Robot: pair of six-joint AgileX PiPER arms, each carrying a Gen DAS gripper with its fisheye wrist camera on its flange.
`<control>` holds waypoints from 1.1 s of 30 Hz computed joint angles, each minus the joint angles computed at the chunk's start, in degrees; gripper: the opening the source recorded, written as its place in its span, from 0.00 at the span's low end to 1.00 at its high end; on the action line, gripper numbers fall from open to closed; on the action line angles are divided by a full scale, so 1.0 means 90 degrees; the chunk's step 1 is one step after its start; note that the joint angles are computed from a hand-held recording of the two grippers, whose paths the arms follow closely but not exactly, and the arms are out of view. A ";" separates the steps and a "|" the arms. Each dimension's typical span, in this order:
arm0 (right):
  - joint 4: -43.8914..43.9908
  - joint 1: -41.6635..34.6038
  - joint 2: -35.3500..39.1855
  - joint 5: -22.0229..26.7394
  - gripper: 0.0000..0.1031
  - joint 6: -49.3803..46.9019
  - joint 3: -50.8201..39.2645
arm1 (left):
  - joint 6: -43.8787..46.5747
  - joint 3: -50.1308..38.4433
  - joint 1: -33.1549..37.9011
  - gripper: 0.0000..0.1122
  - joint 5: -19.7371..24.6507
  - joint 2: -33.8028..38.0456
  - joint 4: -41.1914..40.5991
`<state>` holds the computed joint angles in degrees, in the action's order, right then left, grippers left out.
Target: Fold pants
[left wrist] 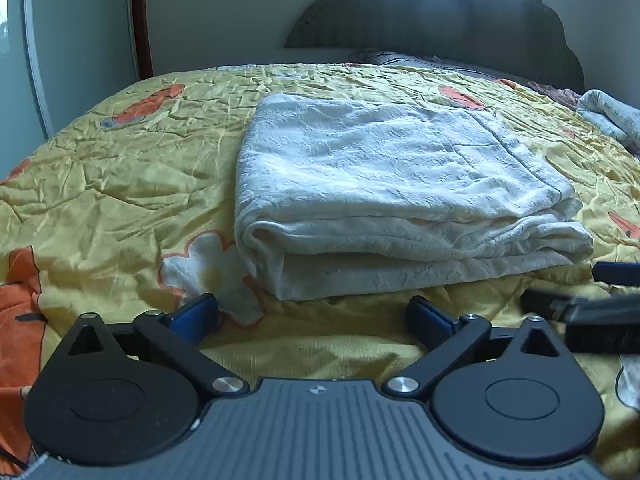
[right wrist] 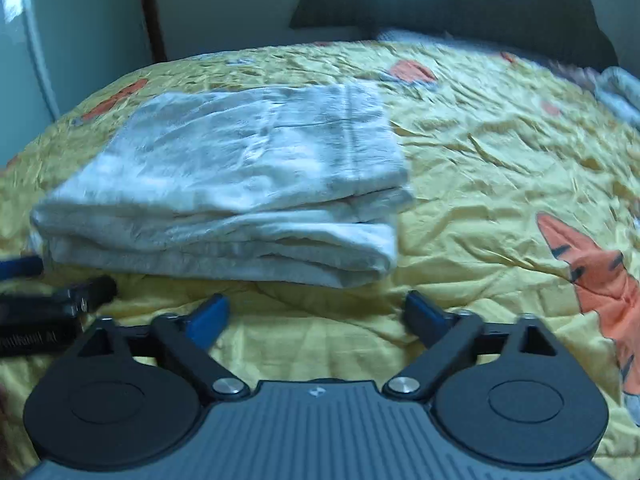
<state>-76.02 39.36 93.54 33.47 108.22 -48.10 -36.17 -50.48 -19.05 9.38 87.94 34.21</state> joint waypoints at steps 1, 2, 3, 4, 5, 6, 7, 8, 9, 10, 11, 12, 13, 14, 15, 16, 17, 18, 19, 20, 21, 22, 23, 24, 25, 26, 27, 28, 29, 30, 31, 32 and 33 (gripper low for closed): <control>-0.0261 0.0083 0.0032 0.0101 1.00 0.0391 0.0076 | -0.0030 -0.0008 -0.0011 0.92 -0.0005 0.0013 0.0039; -0.0365 0.0121 -0.0009 0.0134 1.00 0.0528 0.0141 | -0.0015 0.0008 -0.0006 0.92 -0.0015 0.0000 0.0031; -0.0369 0.0092 -0.0048 0.0096 1.00 0.0534 0.0167 | 0.0017 0.0000 -0.0002 0.92 -0.0019 0.0005 -0.0006; -0.0382 0.0081 -0.0070 0.0077 1.00 0.0534 0.0183 | 0.0015 -0.0004 -0.0001 0.92 -0.0017 0.0013 0.0003; -0.0403 0.0076 -0.0087 0.0069 1.00 0.0537 0.0197 | -0.0092 -0.0006 -0.0014 0.92 -0.0008 0.0016 0.0104; -0.0436 0.0074 -0.0092 0.0065 1.00 0.0561 0.0211 | -0.0201 0.0000 -0.0026 0.92 -0.0003 0.0017 0.0214; -0.0451 0.0073 -0.0093 0.0063 1.00 0.0568 0.0214 | -0.0182 -0.0001 -0.0028 0.92 0.0001 0.0015 0.0194; -0.0473 0.0073 -0.0082 0.0061 1.00 0.0589 0.0214 | -0.0184 0.0000 -0.0030 0.92 -0.0002 0.0013 0.0184; -0.0478 0.0075 -0.0073 0.0068 1.00 0.0593 0.0210 | -0.0189 0.0002 -0.0031 0.92 -0.0009 0.0017 0.0178; -0.0478 0.0075 -0.0073 0.0068 1.00 0.0593 0.0210 | -0.0106 -0.0012 -0.0027 0.92 0.0001 0.0016 0.0094; -0.0484 0.0074 -0.0080 0.0068 1.00 0.0601 0.0218 | -0.0209 -0.0005 -0.0041 0.92 0.0004 0.0014 0.0189; -0.0497 0.0065 -0.0098 0.0046 1.00 0.0600 0.0234 | -0.0405 0.0009 -0.0066 0.92 0.0015 0.0006 0.0374; -0.0500 0.0060 -0.0100 0.0041 1.00 0.0597 0.0232 | -0.0453 0.0027 -0.0071 0.92 0.0022 -0.0016 0.0418; -0.0470 0.0066 -0.0095 0.0052 1.00 0.0572 0.0224 | -0.0457 0.0039 -0.0065 0.92 0.0019 -0.0029 0.0416; -0.0485 0.0069 -0.0098 0.0048 1.00 0.0599 0.0230 | -0.0484 0.0054 -0.0058 0.92 0.0011 -0.0041 0.0433; -0.0517 0.0091 -0.0097 0.0061 1.00 0.0650 0.0247 | -0.0457 0.0067 -0.0046 0.92 -0.0009 -0.0047 0.0401; -0.0525 0.0122 -0.0093 0.0091 1.00 0.0669 0.0253 | -0.0391 0.0079 -0.0026 0.92 -0.0028 -0.0057 0.0335; -0.0550 0.0161 -0.0100 0.0122 1.00 0.0717 0.0273 | -0.0517 0.0094 -0.0034 0.92 -0.0023 -0.0070 0.0438; -0.0595 0.0187 -0.0106 0.0138 1.00 0.0788 0.0299 | -0.0465 0.0103 -0.0011 0.92 -0.0044 -0.0069 0.0402; -0.0632 0.0203 -0.0105 0.0146 1.00 0.0838 0.0314 | -0.0361 0.0103 0.0006 0.92 -0.0056 -0.0069 0.0312; -0.0641 0.0206 -0.0101 0.0146 1.00 0.0852 0.0314 | -0.0374 0.0097 0.0005 0.92 -0.0056 -0.0065 0.0320; -0.0647 0.0204 -0.0093 0.0142 1.00 0.0857 0.0309 | -0.0368 0.0102 0.0014 0.92 -0.0065 -0.0063 0.0321; -0.0632 0.0210 -0.0078 0.0153 1.00 0.0846 0.0294 | -0.0332 0.0095 0.0019 0.92 -0.0063 -0.0059 0.0296; -0.0597 0.0202 -0.0066 0.0148 1.00 0.0794 0.0268 | -0.0327 0.0075 0.0018 0.92 -0.0049 -0.0045 0.0303; -0.0569 0.0192 -0.0055 0.0138 1.00 0.0747 0.0243 | -0.0282 0.0054 0.0023 0.92 -0.0044 -0.0028 0.0263; -0.0555 0.0168 -0.0060 0.0109 1.00 0.0704 0.0235 | -0.0275 0.0044 0.0030 0.92 -0.0048 -0.0018 0.0251; -0.0555 0.0153 -0.0069 0.0088 1.00 0.0687 0.0239 | -0.0236 0.0041 0.0034 0.92 -0.0047 -0.0017 0.0222; -0.0564 0.0149 -0.0081 0.0078 1.00 0.0694 0.0250 | -0.0164 0.0040 0.0045 0.92 -0.0055 -0.0016 0.0157; -0.0566 0.0139 -0.0085 0.0072 1.00 0.0685 0.0254 | -0.0105 0.0040 0.0052 0.92 -0.0062 -0.0018 0.0098; -0.0564 0.0144 -0.0087 0.0080 1.00 0.0686 0.0255 | -0.0014 0.0036 0.0070 0.92 -0.0080 -0.0012 0.0008; -0.0562 0.0147 -0.0086 0.0086 1.00 0.0687 0.0253 | 0.0013 0.0039 0.0078 0.92 -0.0092 -0.0014 -0.0028; -0.0564 0.0150 -0.0083 0.0086 1.00 0.0692 0.0252 | 0.0010 0.0041 0.0080 0.92 -0.0100 -0.0016 -0.0035; -0.0565 0.0152 -0.0080 0.0090 1.00 0.0691 0.0251 | 0.0005 0.0042 0.0083 0.92 -0.0111 -0.0013 -0.0039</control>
